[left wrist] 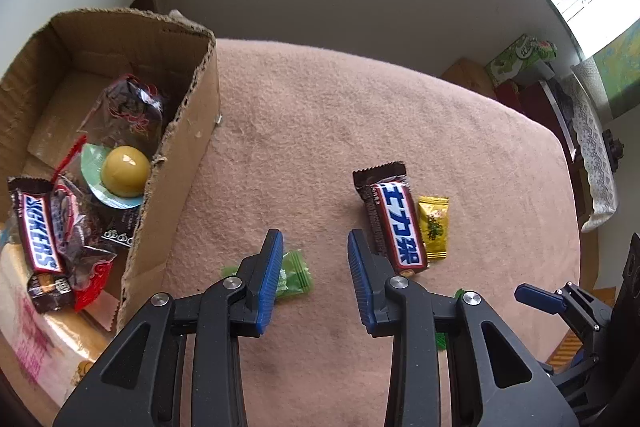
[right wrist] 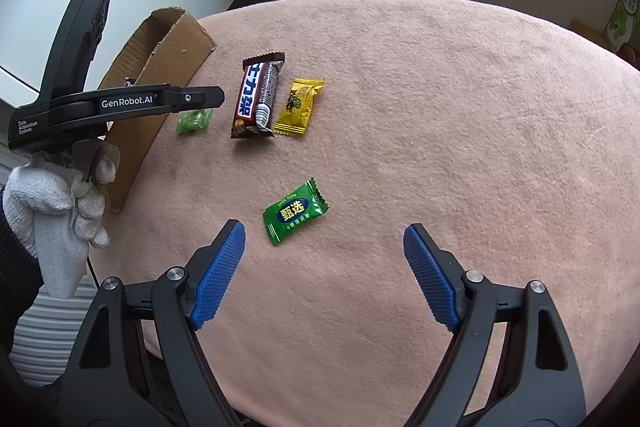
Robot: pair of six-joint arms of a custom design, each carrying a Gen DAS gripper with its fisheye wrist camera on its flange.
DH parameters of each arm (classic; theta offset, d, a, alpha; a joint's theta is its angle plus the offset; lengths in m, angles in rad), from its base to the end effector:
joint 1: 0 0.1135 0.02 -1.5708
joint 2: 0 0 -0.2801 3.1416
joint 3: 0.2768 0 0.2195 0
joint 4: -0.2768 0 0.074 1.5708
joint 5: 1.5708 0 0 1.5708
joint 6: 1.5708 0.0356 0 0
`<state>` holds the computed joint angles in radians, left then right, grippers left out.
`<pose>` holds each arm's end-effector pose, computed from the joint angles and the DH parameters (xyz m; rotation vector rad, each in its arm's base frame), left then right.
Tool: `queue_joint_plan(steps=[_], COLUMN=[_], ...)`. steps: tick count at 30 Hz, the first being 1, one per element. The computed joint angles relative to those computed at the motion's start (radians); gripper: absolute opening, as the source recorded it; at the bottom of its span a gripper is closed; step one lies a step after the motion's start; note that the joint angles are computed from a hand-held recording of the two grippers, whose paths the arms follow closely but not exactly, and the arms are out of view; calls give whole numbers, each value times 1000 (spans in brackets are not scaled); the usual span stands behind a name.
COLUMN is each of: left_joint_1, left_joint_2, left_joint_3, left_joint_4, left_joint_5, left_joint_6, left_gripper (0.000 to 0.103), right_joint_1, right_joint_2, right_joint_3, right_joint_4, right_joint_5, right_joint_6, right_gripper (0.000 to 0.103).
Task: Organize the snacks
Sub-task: 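Move both grippers back over the remaining candies on the table, then grasp the green wrapped candy with the left gripper while the right grasps the green packet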
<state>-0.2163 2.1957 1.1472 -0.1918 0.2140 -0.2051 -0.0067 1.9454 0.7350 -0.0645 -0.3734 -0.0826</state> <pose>0.3661 -0.0882 0.0847 0.0667 2.8365 -0.3969 0.2844 0.0111 0.0953 -0.1842 2.7827 0.5075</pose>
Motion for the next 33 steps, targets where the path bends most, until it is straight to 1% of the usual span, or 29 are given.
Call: queue_joint_plan(steps=[2,6,12,14,15,17,18,19,23,25,28,31,33], left_joint_1=[1,-7,-2,3,-6,-7,-5,-11,-26,-36,-68,-82,-85], left_joint_2=[15,1,-31,-48,-42,-47,-54,-53,-66,-72,-70,-71,-74], left_joint_3=[8,-23,-112,-151,-149,-168,-179,-181,-211,-224,-235,-251,-270], left_joint_4=[-11,5,60,93,101,119,128,133,161,162,164,196,222], left_joint_5=[4,4,7,8,7,7,10,7,-30,-48,-102,-121,-127], left_joint_6=[8,19,33,21,7,7,7,2,6,32,83,66,53], left_gripper=[37,38,38,38,38,38,38,38,38,38,38,38,38], right_joint_1=[5,26,56,67,71,88,96,106,136,149,164,195,224], right_joint_2=[6,18,46,61,65,81,88,91,96,104,112,125,131], right_joint_3=[1,5,20,26,27,36,41,39,47,58,69,85,98], right_joint_4=[1,14,33,39,43,44,44,55,74,75,78,81,75], right_joint_5=[2,6,22,32,36,52,61,76,109,123,141,175,210], right_joint_6=[3,16,48,60,63,72,78,87,112,123,135,152,156], right_gripper=[85,85,85,85,85,77,72,72,72,72,72,71,67])
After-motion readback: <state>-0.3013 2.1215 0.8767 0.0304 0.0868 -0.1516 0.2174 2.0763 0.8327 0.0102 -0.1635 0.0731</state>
